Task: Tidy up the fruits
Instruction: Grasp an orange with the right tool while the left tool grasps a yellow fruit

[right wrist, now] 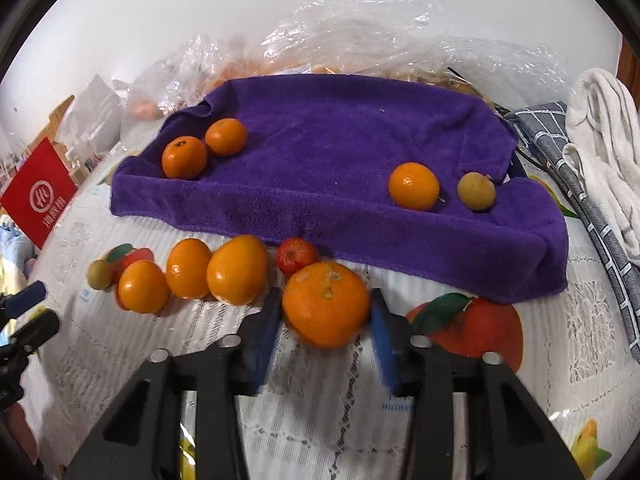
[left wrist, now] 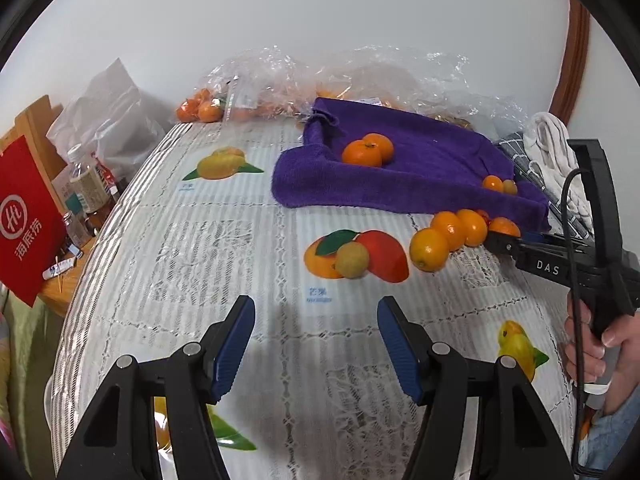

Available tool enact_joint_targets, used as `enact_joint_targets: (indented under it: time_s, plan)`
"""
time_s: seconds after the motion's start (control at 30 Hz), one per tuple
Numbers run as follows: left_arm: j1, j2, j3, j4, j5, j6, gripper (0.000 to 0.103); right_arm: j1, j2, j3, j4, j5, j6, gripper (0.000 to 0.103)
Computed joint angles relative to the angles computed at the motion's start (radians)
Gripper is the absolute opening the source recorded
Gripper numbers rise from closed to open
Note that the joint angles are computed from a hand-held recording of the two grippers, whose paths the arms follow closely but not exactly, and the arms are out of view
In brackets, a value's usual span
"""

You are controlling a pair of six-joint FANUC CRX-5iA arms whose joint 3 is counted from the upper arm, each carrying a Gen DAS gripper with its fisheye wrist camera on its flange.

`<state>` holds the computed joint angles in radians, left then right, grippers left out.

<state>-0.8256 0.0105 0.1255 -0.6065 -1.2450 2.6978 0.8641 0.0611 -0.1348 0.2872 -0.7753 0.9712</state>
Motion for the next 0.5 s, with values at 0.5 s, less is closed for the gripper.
enact_joint_targets:
  time_s: [0.5]
  plan:
    - [0.076, 0.048, 0.01, 0.089, 0.088, 0.034, 0.056, -0.027, -0.195, -0.237, 0.165, 0.058, -0.124, 0.041]
